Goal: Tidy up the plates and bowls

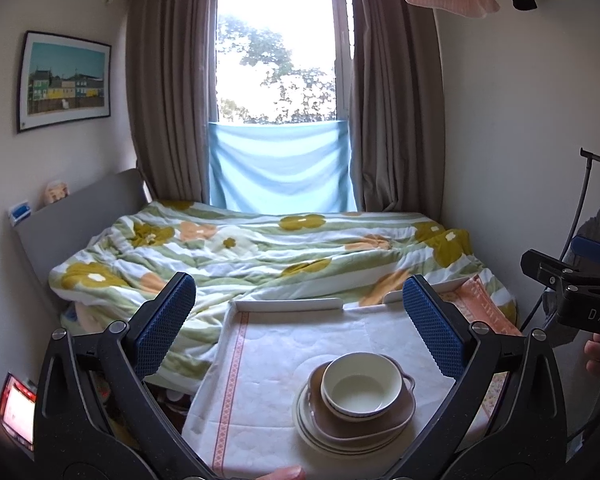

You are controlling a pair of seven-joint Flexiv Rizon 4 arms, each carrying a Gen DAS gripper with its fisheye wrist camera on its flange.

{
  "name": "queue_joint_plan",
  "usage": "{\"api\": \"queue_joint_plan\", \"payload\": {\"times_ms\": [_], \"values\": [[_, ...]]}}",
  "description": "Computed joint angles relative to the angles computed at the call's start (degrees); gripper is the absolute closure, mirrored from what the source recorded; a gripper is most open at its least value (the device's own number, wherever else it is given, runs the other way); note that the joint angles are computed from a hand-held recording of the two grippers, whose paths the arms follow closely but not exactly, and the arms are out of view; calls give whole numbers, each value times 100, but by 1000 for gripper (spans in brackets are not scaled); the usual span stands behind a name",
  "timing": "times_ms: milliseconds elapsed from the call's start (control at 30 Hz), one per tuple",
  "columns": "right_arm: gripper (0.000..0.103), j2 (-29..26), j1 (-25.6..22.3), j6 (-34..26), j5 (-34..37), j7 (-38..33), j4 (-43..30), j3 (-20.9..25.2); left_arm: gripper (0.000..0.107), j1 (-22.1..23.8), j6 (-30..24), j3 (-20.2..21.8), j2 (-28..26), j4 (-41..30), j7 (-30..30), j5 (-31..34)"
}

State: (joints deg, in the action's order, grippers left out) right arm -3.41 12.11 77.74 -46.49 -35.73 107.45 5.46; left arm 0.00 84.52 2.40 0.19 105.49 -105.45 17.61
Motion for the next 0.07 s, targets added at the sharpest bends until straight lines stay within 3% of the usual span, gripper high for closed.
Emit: {"api": "queue_joint_plan", "payload": {"times_ms": [67], "values": [[3, -22, 24, -66, 32, -21, -38, 14, 4, 11, 43, 7, -10, 4, 57, -21]]}}
